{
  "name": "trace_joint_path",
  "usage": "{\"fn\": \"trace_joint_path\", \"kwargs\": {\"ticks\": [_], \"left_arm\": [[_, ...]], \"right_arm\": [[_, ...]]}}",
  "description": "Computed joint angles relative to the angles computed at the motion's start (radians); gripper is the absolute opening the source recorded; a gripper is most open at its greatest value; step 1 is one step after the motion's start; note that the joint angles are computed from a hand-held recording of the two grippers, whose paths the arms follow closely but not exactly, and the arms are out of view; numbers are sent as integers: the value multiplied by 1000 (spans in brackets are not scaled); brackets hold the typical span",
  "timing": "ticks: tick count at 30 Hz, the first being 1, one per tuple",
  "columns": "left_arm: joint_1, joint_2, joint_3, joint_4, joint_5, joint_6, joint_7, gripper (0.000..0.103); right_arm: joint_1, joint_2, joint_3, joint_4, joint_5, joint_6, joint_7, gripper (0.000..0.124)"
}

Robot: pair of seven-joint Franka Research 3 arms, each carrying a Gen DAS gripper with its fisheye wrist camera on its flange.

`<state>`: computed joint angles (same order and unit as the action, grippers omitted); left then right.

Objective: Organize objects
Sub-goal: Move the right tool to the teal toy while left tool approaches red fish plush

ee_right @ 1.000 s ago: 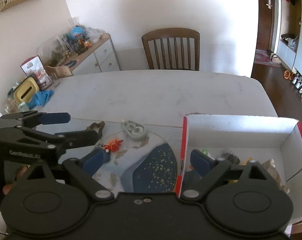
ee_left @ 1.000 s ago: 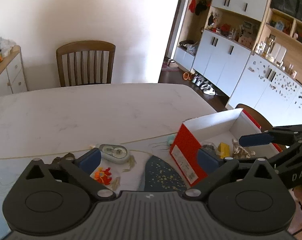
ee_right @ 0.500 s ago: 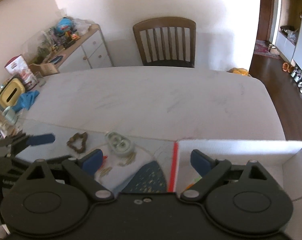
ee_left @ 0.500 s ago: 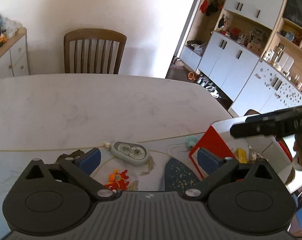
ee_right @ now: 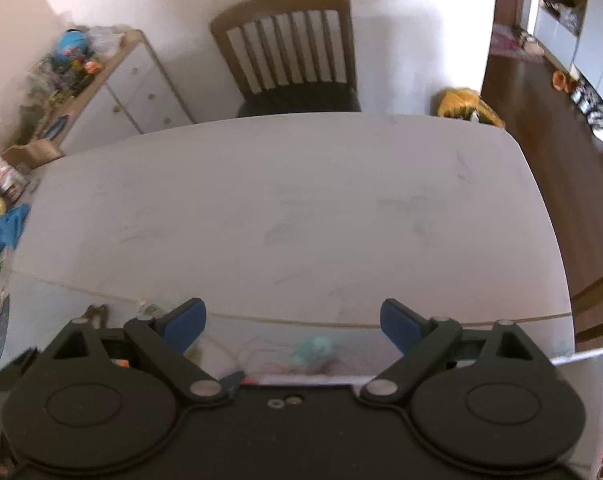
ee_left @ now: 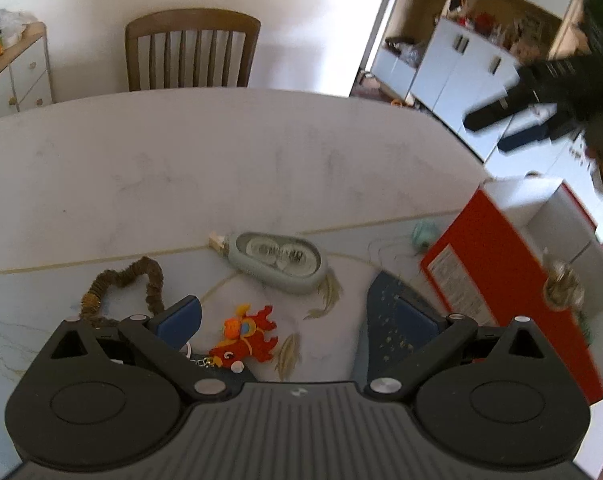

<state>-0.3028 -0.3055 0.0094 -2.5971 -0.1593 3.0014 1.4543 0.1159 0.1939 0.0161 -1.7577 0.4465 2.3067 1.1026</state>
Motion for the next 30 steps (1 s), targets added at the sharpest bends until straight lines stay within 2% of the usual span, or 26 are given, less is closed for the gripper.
{"fn": "trace_joint_path", "kwargs": {"ticks": [3, 6, 10, 14, 17, 19, 21, 24, 28, 30], "left_arm": [[63, 20, -56, -6, 72, 21, -49, 103], [93, 29, -82, -17, 136, 51, -82, 103], [134, 47, -118, -22, 221, 71, -140, 103], [101, 67, -87, -21, 226, 70, -150, 103], [113, 77, -98, -23, 250, 75, -166, 103], [86, 86, -74, -23, 233, 85, -143, 103], [117, 95, -99, -19, 262, 94, -166, 102], [127, 109, -101, -11, 271, 90, -181, 102], [170, 113, -131, -8, 324, 87, -217, 93], [166, 114, -126, -8, 333, 90, -217, 90]], "right_arm": [[-7, 85, -9, 108, -23, -89, 63, 94], [-16, 197, -12, 264, -58, -272, 145, 87], [-1, 297, -11, 395, -134, -422, 195, 81], [15, 328, -3, 416, -168, -466, 192, 79], [25, 332, -1, 409, -185, -479, 179, 78], [32, 332, -2, 399, -195, -478, 175, 78], [37, 330, -3, 389, -203, -477, 176, 77], [43, 329, -1, 376, -207, -485, 173, 74], [61, 342, 0, 388, -228, -500, 176, 70], [69, 346, 0, 389, -238, -504, 176, 68]]}}
